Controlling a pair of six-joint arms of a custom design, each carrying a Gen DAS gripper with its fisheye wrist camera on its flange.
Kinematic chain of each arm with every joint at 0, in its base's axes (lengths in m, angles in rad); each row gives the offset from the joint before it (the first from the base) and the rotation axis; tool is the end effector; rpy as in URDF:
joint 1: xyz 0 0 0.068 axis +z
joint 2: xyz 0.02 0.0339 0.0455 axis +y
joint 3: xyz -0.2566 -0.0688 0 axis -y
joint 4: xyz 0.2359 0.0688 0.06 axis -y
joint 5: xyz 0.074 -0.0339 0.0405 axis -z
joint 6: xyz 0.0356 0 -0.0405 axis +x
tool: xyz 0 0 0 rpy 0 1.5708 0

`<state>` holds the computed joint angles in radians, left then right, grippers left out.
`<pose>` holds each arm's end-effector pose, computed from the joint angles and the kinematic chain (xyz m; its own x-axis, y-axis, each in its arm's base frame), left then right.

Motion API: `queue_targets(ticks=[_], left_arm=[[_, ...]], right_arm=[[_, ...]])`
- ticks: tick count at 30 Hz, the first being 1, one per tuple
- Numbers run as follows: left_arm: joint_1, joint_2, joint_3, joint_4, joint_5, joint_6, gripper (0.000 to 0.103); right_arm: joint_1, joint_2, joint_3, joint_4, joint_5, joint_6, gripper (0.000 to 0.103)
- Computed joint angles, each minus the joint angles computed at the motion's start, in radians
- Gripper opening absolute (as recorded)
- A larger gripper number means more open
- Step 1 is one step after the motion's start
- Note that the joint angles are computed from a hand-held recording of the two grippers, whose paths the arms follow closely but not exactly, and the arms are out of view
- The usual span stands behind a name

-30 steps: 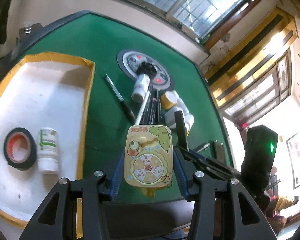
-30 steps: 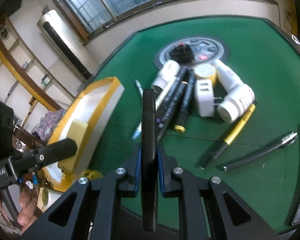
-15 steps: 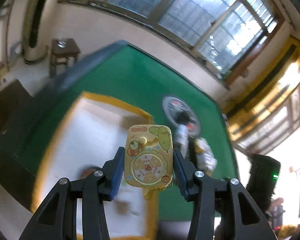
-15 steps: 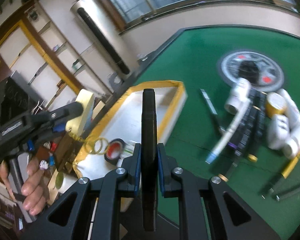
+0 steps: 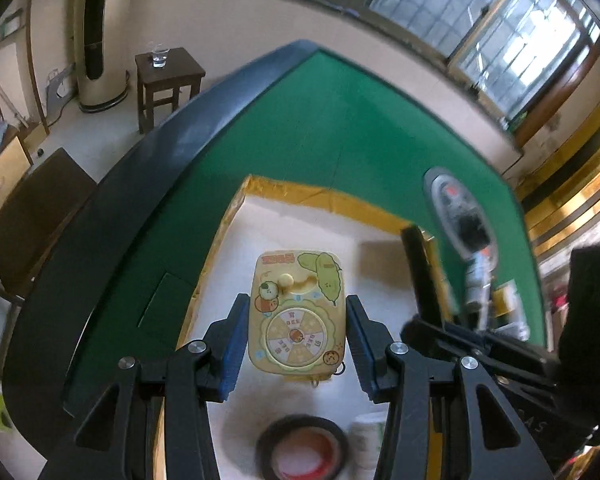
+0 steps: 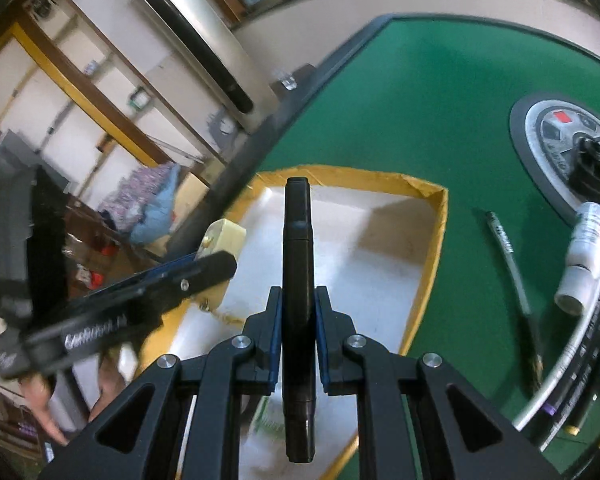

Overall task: Organize rigid objects
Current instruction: 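Carry tin and marker into the white tray and open both tools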

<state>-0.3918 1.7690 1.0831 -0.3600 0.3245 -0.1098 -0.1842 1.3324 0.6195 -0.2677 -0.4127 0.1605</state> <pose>0.3146 -0.1423 0.1689 -0.8508 0.2392 -0.4679 0.4189 0.8463 -0.3292 0.2350 -0.0293 0.1654 -0.8145 0.3007 -0.4961 0.0795 0.9050 0.4179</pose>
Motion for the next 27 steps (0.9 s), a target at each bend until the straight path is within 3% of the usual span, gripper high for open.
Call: queue_targets(ticks=[7, 14, 20, 22, 23, 24, 26, 27], left_arm=[[-0.078, 0.050, -0.017, 0.032, -0.160, 0.023, 0.050], [-0.108, 0.055, -0.029, 0.060, -0.220, 0.030, 0.050], [-0.105, 0.059, -0.019, 0.050, -0.194, 0.059, 0.059], [-0.098, 0.060, -0.013, 0.038, -0.159, 0.076, 0.071], [-0.093, 0.055, -0.010, 0.025, -0.143, 0.076, 0.074], [-0.085, 0.042, -0.016, 0.021, -0.126, 0.066, 0.075], [-0.056, -0.005, -0.054, 0.036, -0.081, 0.021, 0.077], [-0.048, -0.026, -0.072, 0.045, -0.070, 0.002, 0.077]], right_arm=[[0.150, 0.081, 0.002, 0.051, 0.244, 0.031, 0.014], [0.197, 0.109, 0.032, 0.028, 0.340, 0.034, 0.014], [0.153, 0.079, 0.006, 0.034, 0.287, -0.027, 0.015], [0.104, 0.011, -0.039, 0.026, 0.213, -0.060, 0.018], [0.069, -0.037, -0.064, 0.016, 0.157, -0.077, 0.028], [0.039, -0.102, -0.096, 0.009, 0.118, -0.082, 0.031], [-0.016, -0.209, -0.141, -0.013, 0.060, -0.095, 0.053], [-0.080, -0.284, -0.168, -0.044, -0.020, -0.116, 0.056]])
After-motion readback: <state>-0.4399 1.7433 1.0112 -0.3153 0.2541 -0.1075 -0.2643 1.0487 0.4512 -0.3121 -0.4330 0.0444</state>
